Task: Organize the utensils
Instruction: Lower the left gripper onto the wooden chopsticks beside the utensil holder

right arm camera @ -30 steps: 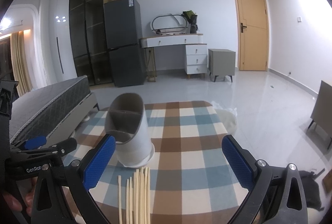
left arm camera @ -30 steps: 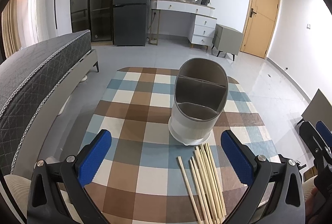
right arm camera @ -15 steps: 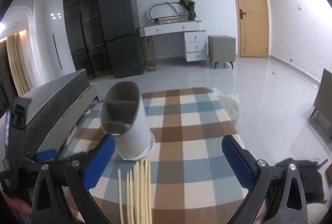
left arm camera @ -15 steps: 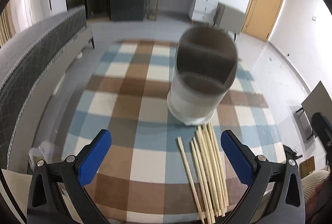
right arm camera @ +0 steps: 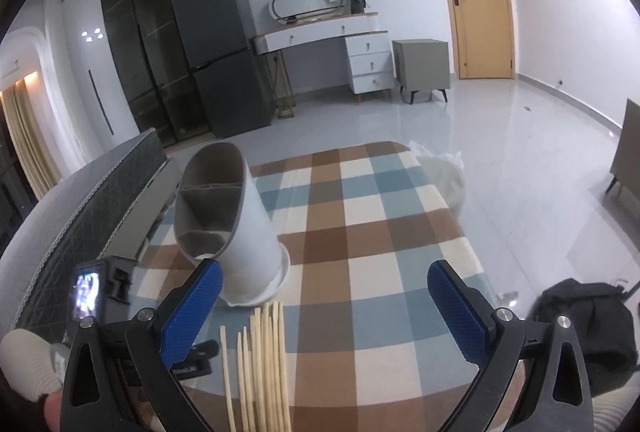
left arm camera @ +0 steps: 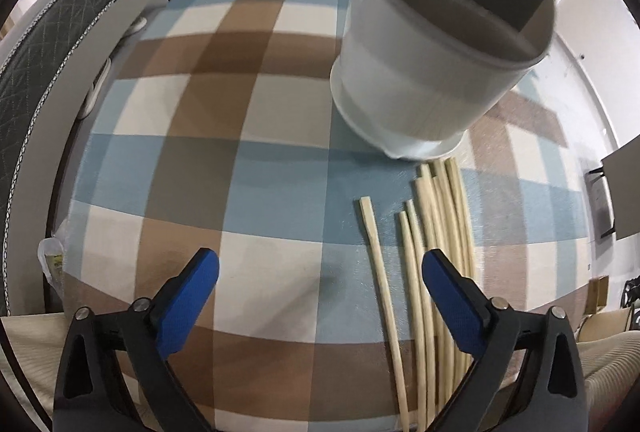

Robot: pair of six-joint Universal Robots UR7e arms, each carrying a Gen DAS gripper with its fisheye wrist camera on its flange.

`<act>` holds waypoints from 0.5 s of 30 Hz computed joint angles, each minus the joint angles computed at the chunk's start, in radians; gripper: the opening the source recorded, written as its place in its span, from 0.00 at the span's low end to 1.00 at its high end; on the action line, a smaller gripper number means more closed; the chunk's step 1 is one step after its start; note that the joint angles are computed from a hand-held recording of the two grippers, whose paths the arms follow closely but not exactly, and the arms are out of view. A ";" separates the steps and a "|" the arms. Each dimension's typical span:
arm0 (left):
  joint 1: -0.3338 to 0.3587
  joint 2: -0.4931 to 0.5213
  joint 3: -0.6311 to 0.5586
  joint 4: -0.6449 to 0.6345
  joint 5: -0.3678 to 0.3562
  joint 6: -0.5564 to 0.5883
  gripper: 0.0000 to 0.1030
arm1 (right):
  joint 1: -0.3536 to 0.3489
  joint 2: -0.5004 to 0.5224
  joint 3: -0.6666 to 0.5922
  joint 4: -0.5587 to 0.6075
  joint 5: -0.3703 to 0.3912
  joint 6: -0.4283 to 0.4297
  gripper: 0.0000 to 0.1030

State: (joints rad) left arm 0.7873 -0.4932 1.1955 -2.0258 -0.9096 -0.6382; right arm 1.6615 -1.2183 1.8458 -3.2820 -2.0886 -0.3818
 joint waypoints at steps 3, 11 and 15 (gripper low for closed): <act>0.008 0.014 -0.023 0.023 0.000 -0.006 0.86 | -0.005 0.002 -0.008 0.026 0.008 0.010 1.00; 0.003 0.040 -0.054 0.067 0.017 -0.009 0.73 | -0.014 0.006 -0.025 0.083 0.013 0.033 1.00; -0.016 0.053 -0.059 0.093 0.078 -0.014 0.73 | -0.020 0.006 -0.029 0.107 0.015 0.047 1.00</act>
